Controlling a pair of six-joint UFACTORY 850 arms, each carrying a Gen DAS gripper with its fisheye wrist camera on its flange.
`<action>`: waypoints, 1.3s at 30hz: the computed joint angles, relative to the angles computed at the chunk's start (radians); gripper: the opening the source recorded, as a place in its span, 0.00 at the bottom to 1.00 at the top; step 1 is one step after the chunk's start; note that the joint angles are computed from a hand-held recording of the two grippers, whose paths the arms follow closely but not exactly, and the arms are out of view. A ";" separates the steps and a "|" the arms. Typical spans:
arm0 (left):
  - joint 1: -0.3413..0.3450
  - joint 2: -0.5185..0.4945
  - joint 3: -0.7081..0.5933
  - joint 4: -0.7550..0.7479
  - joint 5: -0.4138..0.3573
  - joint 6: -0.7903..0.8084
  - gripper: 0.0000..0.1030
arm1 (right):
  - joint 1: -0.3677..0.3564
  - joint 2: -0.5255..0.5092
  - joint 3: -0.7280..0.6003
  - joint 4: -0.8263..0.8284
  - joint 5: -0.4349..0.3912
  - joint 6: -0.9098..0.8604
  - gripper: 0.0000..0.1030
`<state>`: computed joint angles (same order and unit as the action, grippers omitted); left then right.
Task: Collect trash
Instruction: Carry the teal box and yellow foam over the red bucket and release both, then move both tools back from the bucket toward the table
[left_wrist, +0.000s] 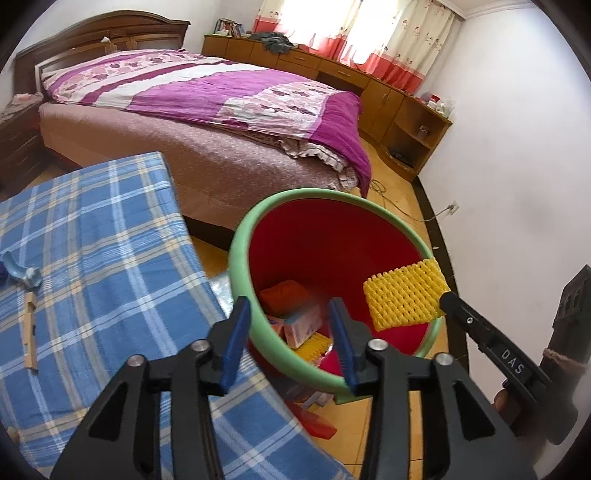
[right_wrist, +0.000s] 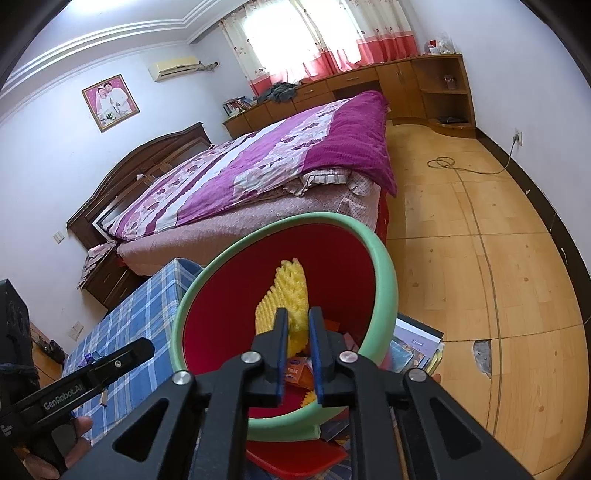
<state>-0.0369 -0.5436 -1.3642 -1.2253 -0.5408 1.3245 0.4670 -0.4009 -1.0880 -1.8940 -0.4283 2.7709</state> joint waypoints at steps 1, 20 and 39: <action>0.002 0.005 0.006 -0.004 0.011 0.005 0.50 | 0.001 0.000 0.000 -0.001 0.001 0.003 0.21; 0.083 0.080 0.109 -0.082 0.136 0.065 0.66 | 0.039 -0.015 -0.040 0.116 0.026 -0.089 0.76; 0.219 0.136 0.174 -0.224 0.171 0.158 0.66 | 0.128 -0.102 -0.203 0.247 0.063 -0.356 0.98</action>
<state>0.1816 -0.4080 -1.1902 -1.4498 -0.3699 1.4822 0.5945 -0.5034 -1.2911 -1.6467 -0.3653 2.4144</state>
